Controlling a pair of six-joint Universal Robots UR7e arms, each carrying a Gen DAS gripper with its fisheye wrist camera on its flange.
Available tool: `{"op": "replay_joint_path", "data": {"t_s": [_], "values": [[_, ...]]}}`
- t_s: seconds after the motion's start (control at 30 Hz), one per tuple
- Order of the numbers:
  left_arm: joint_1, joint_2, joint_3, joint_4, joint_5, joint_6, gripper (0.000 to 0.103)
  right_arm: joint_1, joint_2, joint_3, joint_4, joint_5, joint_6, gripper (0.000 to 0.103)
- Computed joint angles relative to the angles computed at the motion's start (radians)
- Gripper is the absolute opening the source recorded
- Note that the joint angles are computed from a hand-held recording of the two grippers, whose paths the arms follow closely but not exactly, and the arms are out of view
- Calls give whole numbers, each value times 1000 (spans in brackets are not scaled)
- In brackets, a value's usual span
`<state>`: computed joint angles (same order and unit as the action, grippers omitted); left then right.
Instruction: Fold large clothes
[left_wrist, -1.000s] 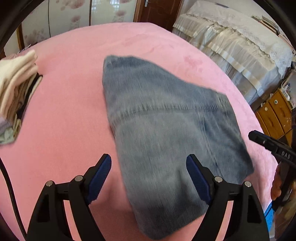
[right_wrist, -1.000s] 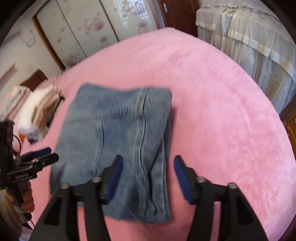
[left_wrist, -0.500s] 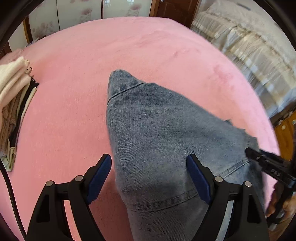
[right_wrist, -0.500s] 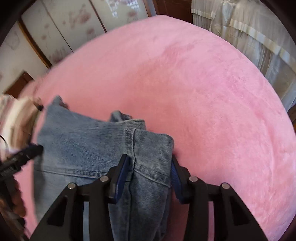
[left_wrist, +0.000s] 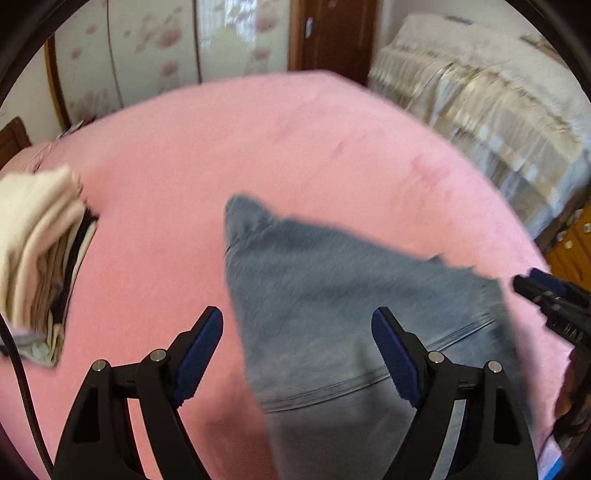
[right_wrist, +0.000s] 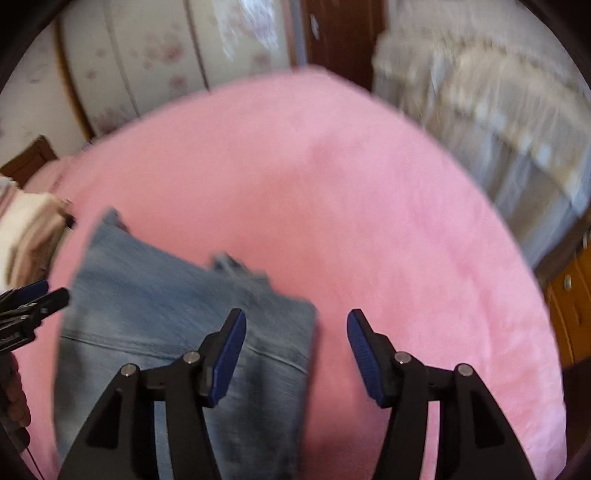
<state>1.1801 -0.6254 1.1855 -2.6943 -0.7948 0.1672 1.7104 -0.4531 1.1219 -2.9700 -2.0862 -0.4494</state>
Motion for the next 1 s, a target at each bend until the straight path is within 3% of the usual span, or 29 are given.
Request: {"op": "replay_joint_path", "data": {"t_s": [0.03, 0.07, 0.1, 0.13, 0.17, 0.27, 0.33, 0.37, 0.53, 0.63, 0.73, 0.8, 0.87, 0.93, 1.0], "values": [[-4, 6, -11, 4, -12, -4, 81, 11, 10, -10, 1, 17, -18, 50], [-7, 15, -24, 6, -16, -9, 78, 21, 25, -32, 35, 41, -24, 36], [-10, 34, -49, 13, -11, -18, 74, 26, 39, -55, 72, 60, -19, 28], [-9, 53, -78, 33, -6, -38, 64, 31, 71, -106, 140, 75, -7, 17], [-3, 74, -118, 81, -16, -76, 52, 36, 104, -151, 174, 62, -5, 14], [21, 137, -227, 215, -7, -182, 37, 31, 176, -252, 263, 33, 13, 10], [34, 167, -256, 225, 29, -176, 28, 22, 216, -313, 300, -1, 33, 7], [35, 177, -259, 200, 56, -137, 19, 14, 232, -335, 295, -32, 29, 0], [49, 151, -207, 120, 23, -47, 12, -23, 172, -273, 272, 4, 65, 0], [57, 138, -204, 129, -2, -53, 12, -30, 141, -243, 274, 11, 58, 0], [49, 117, -184, 146, -9, -90, 17, -14, 124, -207, 230, -36, 11, 3], [40, 93, -153, 143, -7, -104, 30, -6, 87, -143, 207, -49, 5, 4], [20, 66, -100, 111, 33, -101, 59, -2, 37, -74, 197, -22, 17, 4], [-3, 40, -37, 35, 80, -75, 74, 5, -4, -10, 158, -9, 11, 4], [-23, -2, 34, -21, 90, -59, 80, 20, -49, 51, 139, 2, 14, 7]]}}
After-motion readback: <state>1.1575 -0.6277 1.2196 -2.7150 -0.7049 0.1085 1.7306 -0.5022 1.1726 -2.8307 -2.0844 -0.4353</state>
